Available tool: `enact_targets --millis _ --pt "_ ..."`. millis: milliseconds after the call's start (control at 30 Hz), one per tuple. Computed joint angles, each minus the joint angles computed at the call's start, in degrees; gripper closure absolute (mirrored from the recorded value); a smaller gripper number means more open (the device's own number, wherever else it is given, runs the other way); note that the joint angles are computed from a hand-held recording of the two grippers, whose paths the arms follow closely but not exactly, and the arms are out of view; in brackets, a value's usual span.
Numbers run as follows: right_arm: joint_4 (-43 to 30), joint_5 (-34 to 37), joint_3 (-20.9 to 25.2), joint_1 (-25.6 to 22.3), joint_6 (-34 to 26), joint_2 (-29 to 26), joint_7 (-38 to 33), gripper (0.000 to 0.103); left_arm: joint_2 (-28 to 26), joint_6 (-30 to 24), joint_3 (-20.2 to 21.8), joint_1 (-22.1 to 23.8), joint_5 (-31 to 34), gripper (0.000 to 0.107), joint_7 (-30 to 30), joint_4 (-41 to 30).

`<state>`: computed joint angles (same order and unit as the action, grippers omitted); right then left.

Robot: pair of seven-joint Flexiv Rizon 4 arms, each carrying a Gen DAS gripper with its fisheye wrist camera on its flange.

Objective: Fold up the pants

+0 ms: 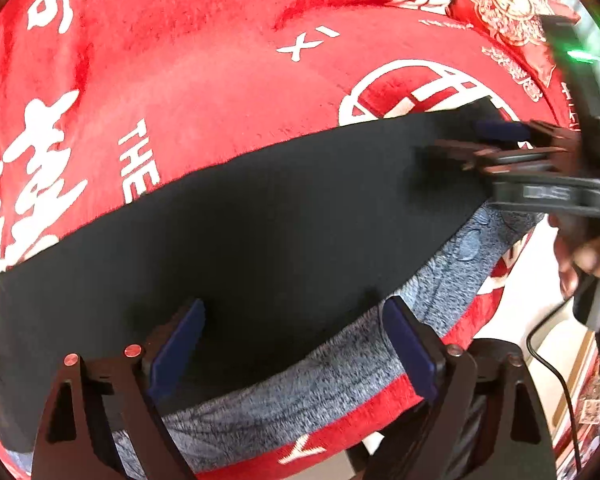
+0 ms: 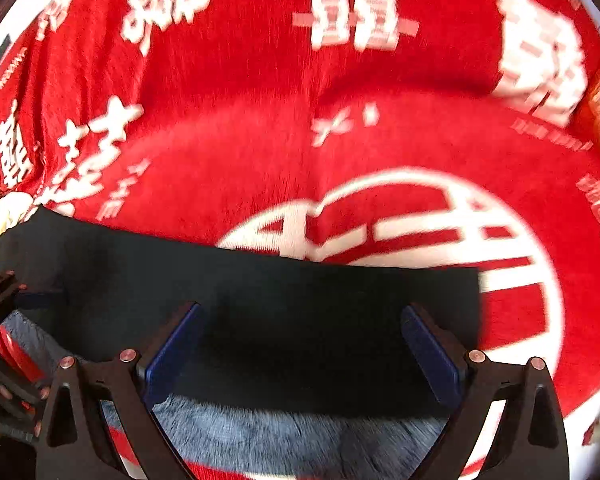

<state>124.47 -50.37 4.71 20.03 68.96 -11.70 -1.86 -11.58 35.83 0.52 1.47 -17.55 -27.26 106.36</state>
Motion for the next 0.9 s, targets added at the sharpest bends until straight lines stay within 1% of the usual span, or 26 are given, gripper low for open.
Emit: enact_targets --millis 33,67,100,167,200,233,267,300,333,400,433,467,500,533,567,600,633,700,733,800,900 --pt "-1.37 5.22 1.52 -0.82 -1.93 -1.75 -3.83 0.004 -0.82 0.07 0.19 -0.36 2.14 0.015 -1.43 -0.95" --pt "-1.94 6.72 1.18 -0.39 -2.03 -2.37 -5.16 0.002 -1.60 -0.41 0.34 -0.27 2.88 0.015 -2.62 -1.91" --pt "-2.02 5.00 0.19 0.37 -1.97 -2.35 -3.80 0.002 -1.96 -1.35 0.30 0.35 1.76 0.015 -2.77 -2.59" --pt "-2.93 7.98 1.14 1.25 -5.15 -1.58 -3.79 0.002 -1.91 -0.81 0.49 0.99 1.11 0.015 -2.77 -2.93" --pt "-2.36 6.29 0.66 1.71 -4.31 -0.83 -1.78 0.002 -1.80 -0.16 0.50 1.37 0.60 0.015 -2.05 -2.84" --pt "-1.33 2.54 -0.21 2.15 -2.29 0.17 1.51 0.002 -1.66 1.03 0.49 2.03 -0.54 0.015 -0.38 -2.58" --pt "-0.96 -0.59 -0.41 2.67 -1.59 0.92 4.21 0.002 -1.78 1.74 0.59 2.42 -0.97 0.015 0.28 -2.61" --pt "-1.90 -0.31 0.28 2.84 -2.51 0.59 4.02 0.002 -2.19 2.07 0.81 2.79 -0.92 0.015 0.18 -3.03" --pt "-2.92 0.91 1.42 3.28 -3.24 0.07 2.74 0.002 -2.85 1.58 1.12 3.29 -0.83 0.015 -0.58 -3.92" --pt "-4.58 3.34 2.65 3.77 -2.86 -1.43 -0.12 0.002 -5.08 -1.38 1.86 4.62 -0.23 0.015 -3.44 -6.99" --pt "-5.80 5.37 3.37 4.24 -2.95 -2.78 -2.21 0.002 -6.48 -2.65 2.38 5.00 1.10 0.015 -5.64 -8.66" --pt "-7.77 9.26 4.58 4.67 -4.60 -4.70 -5.82 0.002 -7.75 -3.57 2.60 5.83 1.45 0.014 -6.19 -9.83" --pt "-9.48 13.42 5.74 5.00 -6.94 -6.13 -9.54 0.001 -7.57 -3.40 2.02 6.87 -0.21 0.014 -4.28 -9.32" --pt "-11.15 16.00 6.02 5.94 -9.56 -7.71 -11.45 0.001 -6.98 -2.15 2.11 7.29 -0.07 0.014 -2.87 -8.67" --pt "-11.45 14.85 4.43 7.38 -9.98 -7.69 -9.62 0.001 -6.59 -0.75 2.66 7.23 1.18 0.014 -3.32 -8.42" --pt "-11.20 15.49 4.14 7.76 -9.63 -7.39 -9.15 0.001 -6.19 -0.28 2.68 8.08 0.20 0.014 -2.46 -8.09" --pt "-12.30 17.72 4.56 7.83 -10.32 -7.37 -9.64 0.001 -5.93 -0.77 2.47 9.55 -2.12 0.014 -0.58 -7.96" --pt "-13.05 14.69 2.96 9.69 -10.82 -6.89 -8.11 0.001 -6.49 -0.54 3.16 11.35 -3.47 0.014 0.09 -8.94" --pt "-14.67 13.13 2.69 10.61 -11.56 -7.21 -8.70 0.001 -6.95 -0.12 3.46 11.95 -3.55 0.014 -0.15 -9.47" --pt "-17.74 12.89 2.86 11.49 -11.93 -8.83 -10.33 0.001 -9.59 -1.15 4.65 14.39 -3.59 0.014 -2.10 -12.99" --pt "-25.68 14.00 3.08 12.92 -10.53 -14.16 -15.84 0.001 -14.21 -4.25 5.96 17.20 -1.71 0.014 -7.19 -19.14"
